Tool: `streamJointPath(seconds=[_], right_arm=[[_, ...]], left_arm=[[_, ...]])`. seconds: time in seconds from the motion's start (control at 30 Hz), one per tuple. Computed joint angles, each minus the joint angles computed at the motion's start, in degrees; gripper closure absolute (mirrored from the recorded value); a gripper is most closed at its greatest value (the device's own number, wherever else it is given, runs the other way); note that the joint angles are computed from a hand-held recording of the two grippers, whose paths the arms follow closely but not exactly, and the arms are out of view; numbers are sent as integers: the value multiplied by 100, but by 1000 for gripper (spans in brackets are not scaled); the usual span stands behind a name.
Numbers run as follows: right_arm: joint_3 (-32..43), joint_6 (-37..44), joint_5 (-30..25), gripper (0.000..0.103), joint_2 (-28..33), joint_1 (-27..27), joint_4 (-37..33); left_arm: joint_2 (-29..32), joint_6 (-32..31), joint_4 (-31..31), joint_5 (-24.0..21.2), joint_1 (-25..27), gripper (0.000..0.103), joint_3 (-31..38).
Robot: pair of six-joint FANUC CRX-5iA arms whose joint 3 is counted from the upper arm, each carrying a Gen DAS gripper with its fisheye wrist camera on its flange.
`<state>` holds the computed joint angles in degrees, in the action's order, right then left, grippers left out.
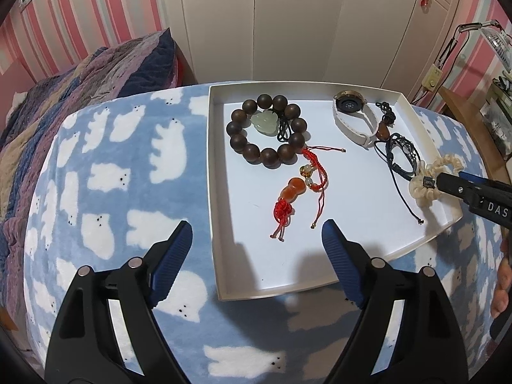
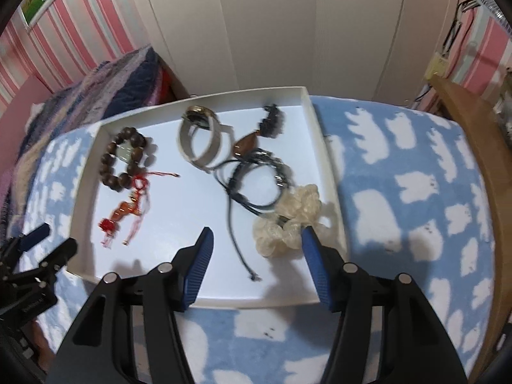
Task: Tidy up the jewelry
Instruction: 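Withdraw both open tools back from the tray over the blanket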
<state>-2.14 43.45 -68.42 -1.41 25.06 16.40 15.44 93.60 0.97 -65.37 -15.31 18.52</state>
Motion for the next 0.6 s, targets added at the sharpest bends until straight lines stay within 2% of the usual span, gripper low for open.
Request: streamJointPath(seconds=[0.17,0.27,0.37,0.6], right_arm=[[-411,-368,133,44,-362,179,280],[-754,-758,285,20,-678,387,656],[-1164,-1278,336,20,-998,700,1283],[-1867,-2045,370,20,-1570,1341,1840]], left_arm=[[-163,3,-59,87,-6,13,-166],[-304,-6,-82,115,13,11,-280],[-521,-23,-101,204,45,8,-470],[-1120,-133,57,387,171,4,-1178]])
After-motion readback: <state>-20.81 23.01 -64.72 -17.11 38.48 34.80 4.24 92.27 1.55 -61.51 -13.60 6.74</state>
